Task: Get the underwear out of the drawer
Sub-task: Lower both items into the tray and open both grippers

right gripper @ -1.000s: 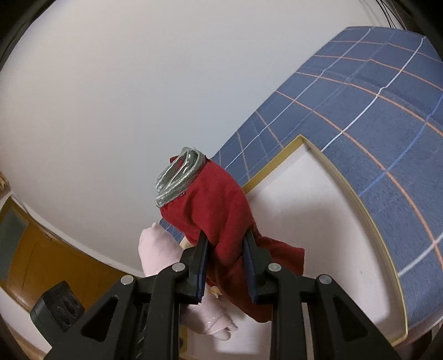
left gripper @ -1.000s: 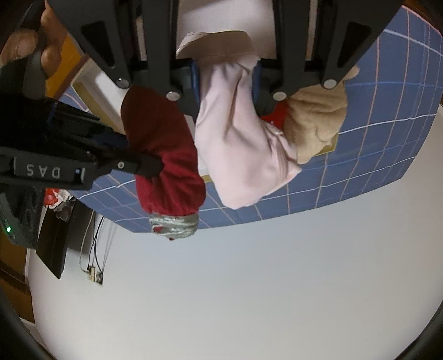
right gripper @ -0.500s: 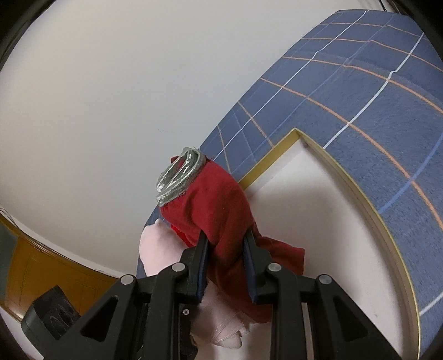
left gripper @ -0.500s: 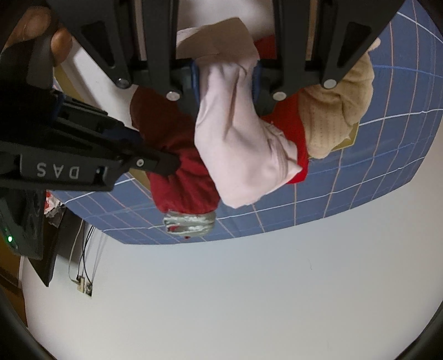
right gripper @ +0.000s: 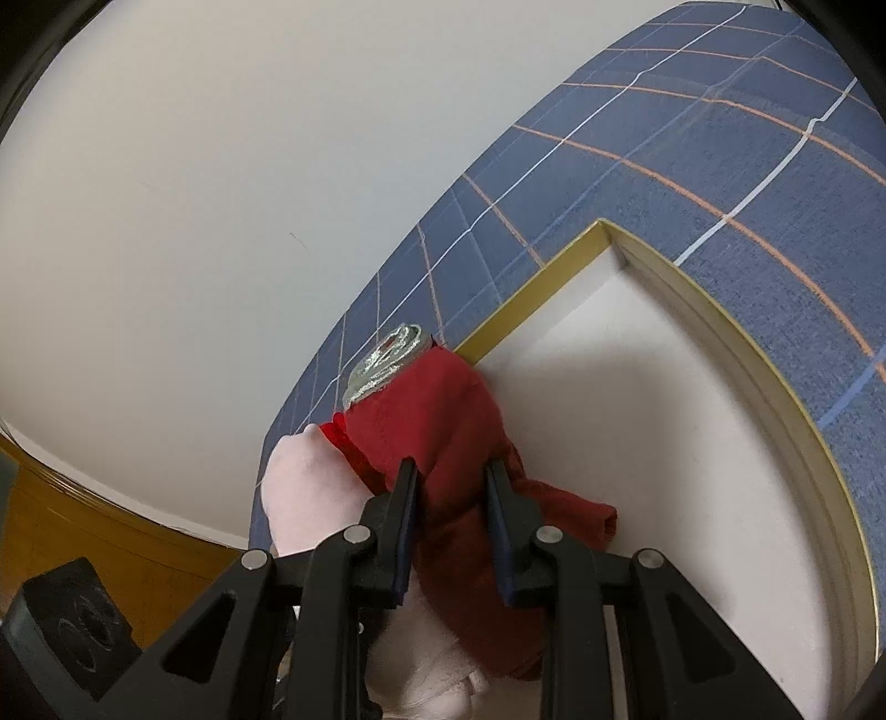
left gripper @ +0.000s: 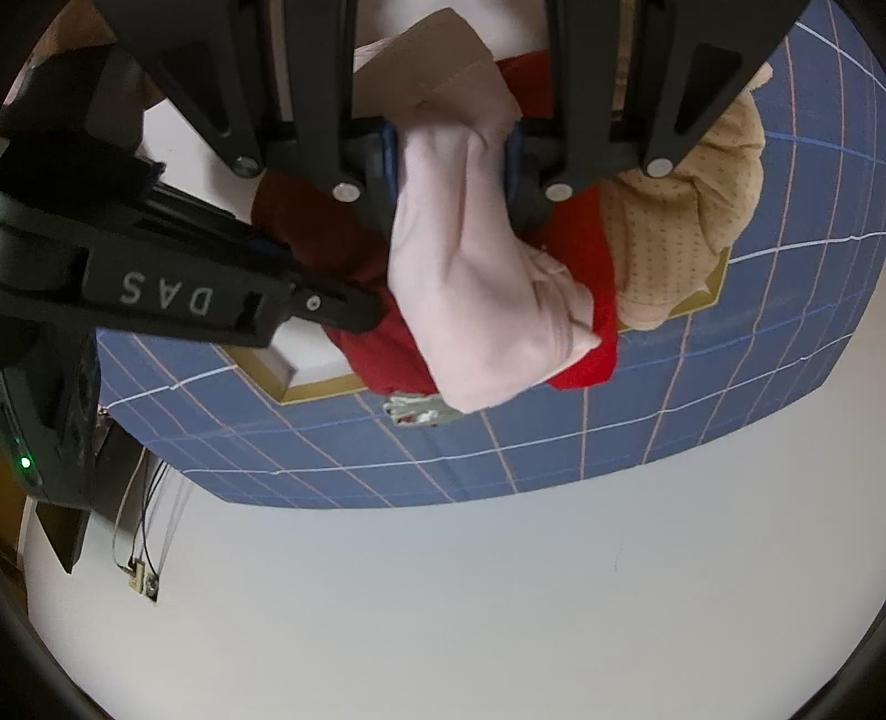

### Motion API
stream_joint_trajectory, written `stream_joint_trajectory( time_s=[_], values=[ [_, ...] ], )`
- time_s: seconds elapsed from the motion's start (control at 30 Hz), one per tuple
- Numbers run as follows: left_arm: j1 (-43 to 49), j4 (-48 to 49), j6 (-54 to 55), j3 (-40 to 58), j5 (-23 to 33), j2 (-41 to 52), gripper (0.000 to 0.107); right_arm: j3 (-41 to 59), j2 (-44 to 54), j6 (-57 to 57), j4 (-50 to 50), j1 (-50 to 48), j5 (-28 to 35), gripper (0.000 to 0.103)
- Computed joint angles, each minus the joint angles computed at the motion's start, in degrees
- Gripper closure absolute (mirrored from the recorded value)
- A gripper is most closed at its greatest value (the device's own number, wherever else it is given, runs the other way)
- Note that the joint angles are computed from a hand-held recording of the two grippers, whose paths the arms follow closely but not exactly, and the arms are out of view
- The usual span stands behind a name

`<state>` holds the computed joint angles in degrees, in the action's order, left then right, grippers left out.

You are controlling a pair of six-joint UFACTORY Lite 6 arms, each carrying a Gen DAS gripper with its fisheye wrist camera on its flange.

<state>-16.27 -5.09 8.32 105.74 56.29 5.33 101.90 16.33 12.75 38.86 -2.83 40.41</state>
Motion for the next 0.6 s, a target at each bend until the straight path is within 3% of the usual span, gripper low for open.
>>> stream_joint_trajectory(
  time_s=[0.17,0.23,0.37,0.4,0.47,0.6],
  values=[
    [-2.2,4.5,-3.4,0.8,0.2,1.3,0.071,2.2,1.6,1.5,-2.4,0.9,0.8,0.075],
    [-3.2,5.9,-3.8,0.9,0.3,1.4,0.063,4.4,3.1,1.2,-3.4,1.1,1.8,0.068],
    [-3.9,7.8,-4.4,0.4,1.1,-0.6,0.038,2.9,0.6,0.3,-2.3,0.5,1.6,0.04],
    [-4.0,8.4,-5.2,0.6,1.5,-1.2,0.023,2.5,-1.0,1.1,-4.6,0.9,0.9,0.039],
    [-5.0,12.2,-9.1,-1.1,0.2,-4.8,0.007,3.0,-2.4,2.3,-8.4,1.6,0.9,0.038],
    [-5.8,15.7,-11.2,-5.0,-1.6,-12.5,0.005,0.9,-7.7,4.1,-14.0,3.1,1.2,0.038]
  ],
)
